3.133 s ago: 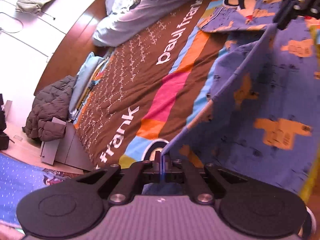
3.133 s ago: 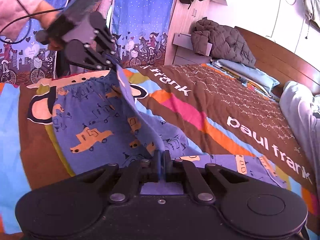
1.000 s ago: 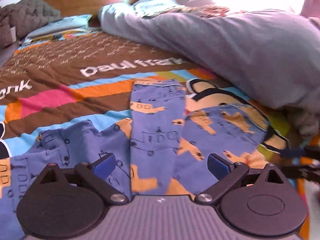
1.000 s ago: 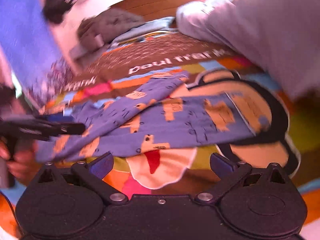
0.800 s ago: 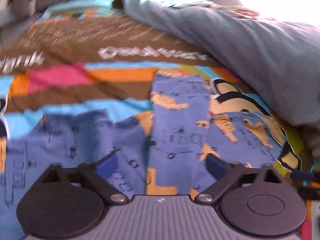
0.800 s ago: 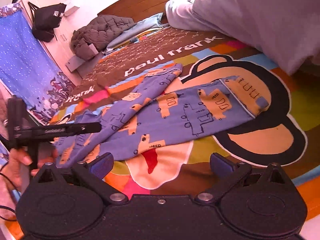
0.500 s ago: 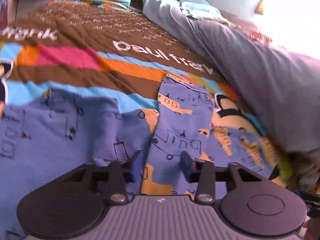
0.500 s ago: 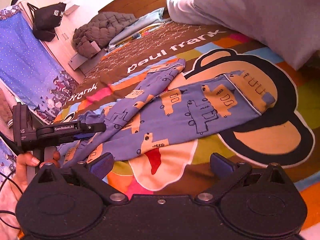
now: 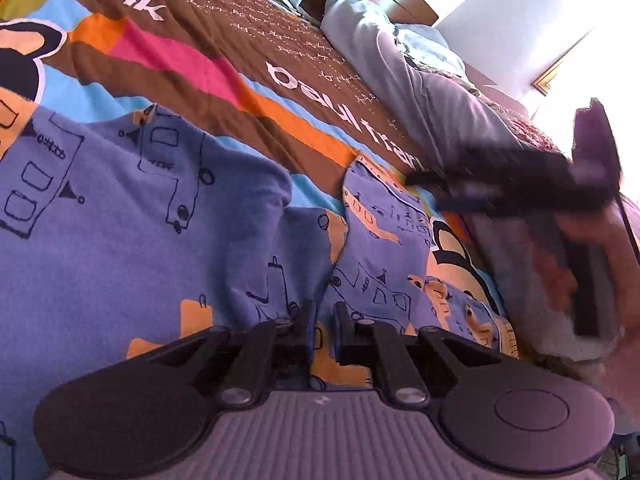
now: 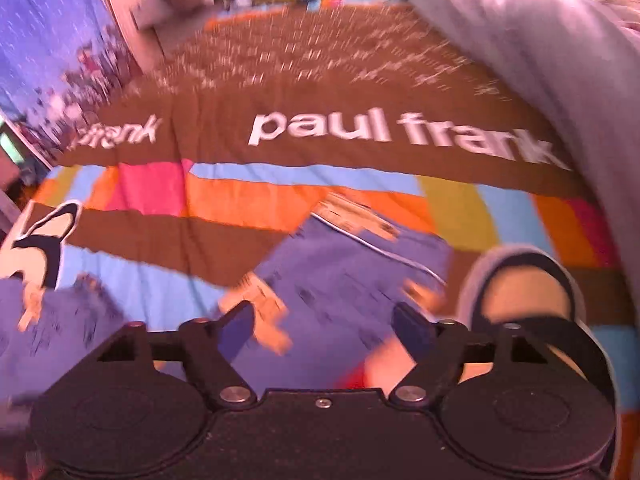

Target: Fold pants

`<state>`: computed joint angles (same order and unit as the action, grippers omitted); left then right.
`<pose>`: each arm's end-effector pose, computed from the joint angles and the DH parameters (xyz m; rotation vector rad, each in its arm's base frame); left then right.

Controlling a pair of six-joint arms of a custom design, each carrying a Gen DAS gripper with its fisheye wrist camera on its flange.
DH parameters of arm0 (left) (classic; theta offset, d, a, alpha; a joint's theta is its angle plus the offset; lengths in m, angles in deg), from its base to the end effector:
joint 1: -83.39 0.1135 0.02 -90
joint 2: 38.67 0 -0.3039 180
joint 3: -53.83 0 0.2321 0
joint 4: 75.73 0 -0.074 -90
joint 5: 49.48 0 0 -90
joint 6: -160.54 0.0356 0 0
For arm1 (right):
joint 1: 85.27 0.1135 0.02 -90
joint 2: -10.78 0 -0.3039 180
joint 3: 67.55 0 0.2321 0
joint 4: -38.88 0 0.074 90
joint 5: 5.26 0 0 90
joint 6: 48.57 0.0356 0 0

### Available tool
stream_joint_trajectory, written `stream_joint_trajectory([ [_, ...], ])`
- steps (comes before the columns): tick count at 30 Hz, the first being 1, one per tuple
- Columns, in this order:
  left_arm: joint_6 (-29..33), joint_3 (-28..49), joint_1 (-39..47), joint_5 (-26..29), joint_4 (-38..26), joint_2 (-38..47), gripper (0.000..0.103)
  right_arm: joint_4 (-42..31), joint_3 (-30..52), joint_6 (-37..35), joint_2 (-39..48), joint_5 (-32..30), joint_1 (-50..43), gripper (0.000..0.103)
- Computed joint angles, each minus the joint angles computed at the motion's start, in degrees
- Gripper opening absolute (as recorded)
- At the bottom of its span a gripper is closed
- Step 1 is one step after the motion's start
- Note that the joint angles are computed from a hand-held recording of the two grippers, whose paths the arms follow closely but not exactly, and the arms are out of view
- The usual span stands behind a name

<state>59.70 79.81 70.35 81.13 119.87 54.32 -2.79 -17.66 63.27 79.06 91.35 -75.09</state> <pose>0.1794 -0.0653 0.1244 0.3611 2.4219 -1.0550 0.1802 0.0282 0.2278 0.3050 2.5905 0.0476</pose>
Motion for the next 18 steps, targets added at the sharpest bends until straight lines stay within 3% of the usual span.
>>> stream_joint_trajectory([
  [3, -0.4, 0.2, 0.3, 0.4, 0.2, 0.7, 0.01, 2.9, 6.2, 2.0, 12.0, 1.5, 3.2, 0.074],
  [8, -2.4, -1.3, 0.1, -0.2, 2.5, -0.5, 0.01, -2.5, 17.2, 1.2, 26.5, 6.6, 7.4, 0.072],
  [12, -2.8, -1.5, -0.5, -0.9, 2.8, -1.1, 0.009, -4.5, 21.1, 4.6, 33.4, 7.6, 7.2, 0.058],
  [14, -3.3, -1.9, -0.7, -1.1, 3.8, -1.0, 0.008, -3.8, 20.8, 4.9, 34.7, 8.6, 7.4, 0.056],
  [15, -3.6, -1.7, -0.5, -0.4, 3.6, -0.8, 0.008, -1.8, 19.5, 3.9, 34.4, 9.3, 7.7, 0.05],
  [18, -4.5, -0.5, 1.2, 4.2, 3.0, 1.3, 0.007, 2.0, 16.4, 1.9, 32.7, 11.1, 8.5, 0.013],
])
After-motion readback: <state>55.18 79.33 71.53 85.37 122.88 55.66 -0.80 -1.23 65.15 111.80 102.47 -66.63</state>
